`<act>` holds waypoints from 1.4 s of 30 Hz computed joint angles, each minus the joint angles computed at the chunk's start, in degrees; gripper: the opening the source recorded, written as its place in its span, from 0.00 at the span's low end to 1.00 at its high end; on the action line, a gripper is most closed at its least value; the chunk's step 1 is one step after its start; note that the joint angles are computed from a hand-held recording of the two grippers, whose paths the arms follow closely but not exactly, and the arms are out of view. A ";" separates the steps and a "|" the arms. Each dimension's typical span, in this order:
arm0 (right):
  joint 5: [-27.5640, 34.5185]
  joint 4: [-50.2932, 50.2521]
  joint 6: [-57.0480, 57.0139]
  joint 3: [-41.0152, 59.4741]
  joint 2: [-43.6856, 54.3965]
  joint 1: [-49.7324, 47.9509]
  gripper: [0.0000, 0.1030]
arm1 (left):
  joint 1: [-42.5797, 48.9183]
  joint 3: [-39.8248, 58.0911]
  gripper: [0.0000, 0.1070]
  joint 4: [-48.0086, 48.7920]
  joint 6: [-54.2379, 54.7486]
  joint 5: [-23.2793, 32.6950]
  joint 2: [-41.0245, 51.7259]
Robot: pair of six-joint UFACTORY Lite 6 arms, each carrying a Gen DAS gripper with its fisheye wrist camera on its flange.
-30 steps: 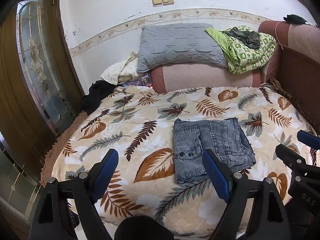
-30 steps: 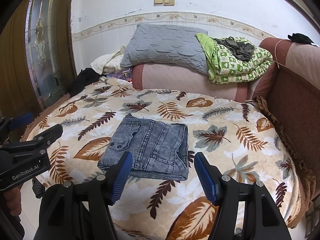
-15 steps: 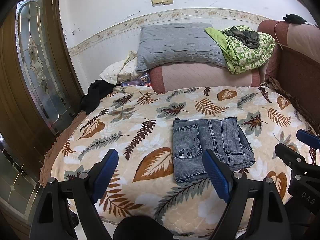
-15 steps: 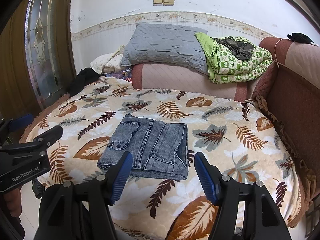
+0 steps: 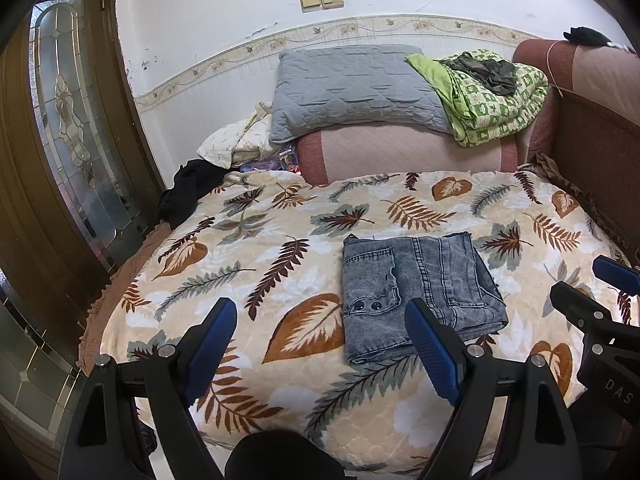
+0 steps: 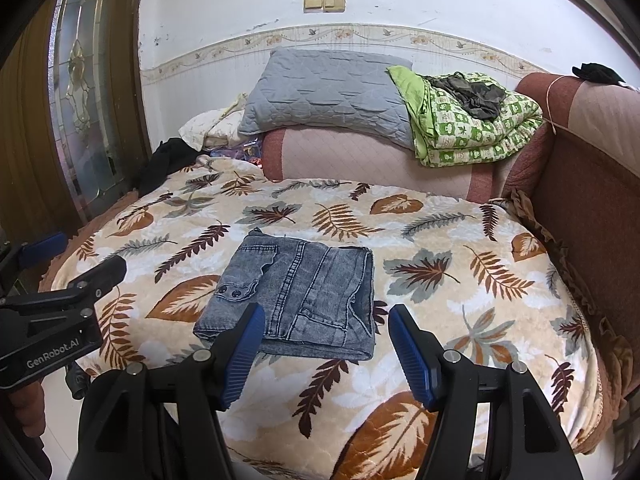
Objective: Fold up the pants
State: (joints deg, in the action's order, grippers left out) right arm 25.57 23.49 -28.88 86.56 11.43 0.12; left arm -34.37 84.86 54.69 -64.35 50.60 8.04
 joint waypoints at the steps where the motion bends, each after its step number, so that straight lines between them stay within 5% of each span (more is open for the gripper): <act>1: -0.01 0.37 -0.39 -0.10 -0.03 -0.21 0.66 | 0.08 0.00 0.81 0.00 0.02 -0.01 -0.06; 42: 0.37 3.09 -2.49 0.65 -0.59 -1.38 0.66 | -0.45 1.62 0.81 -0.67 1.26 0.52 -0.11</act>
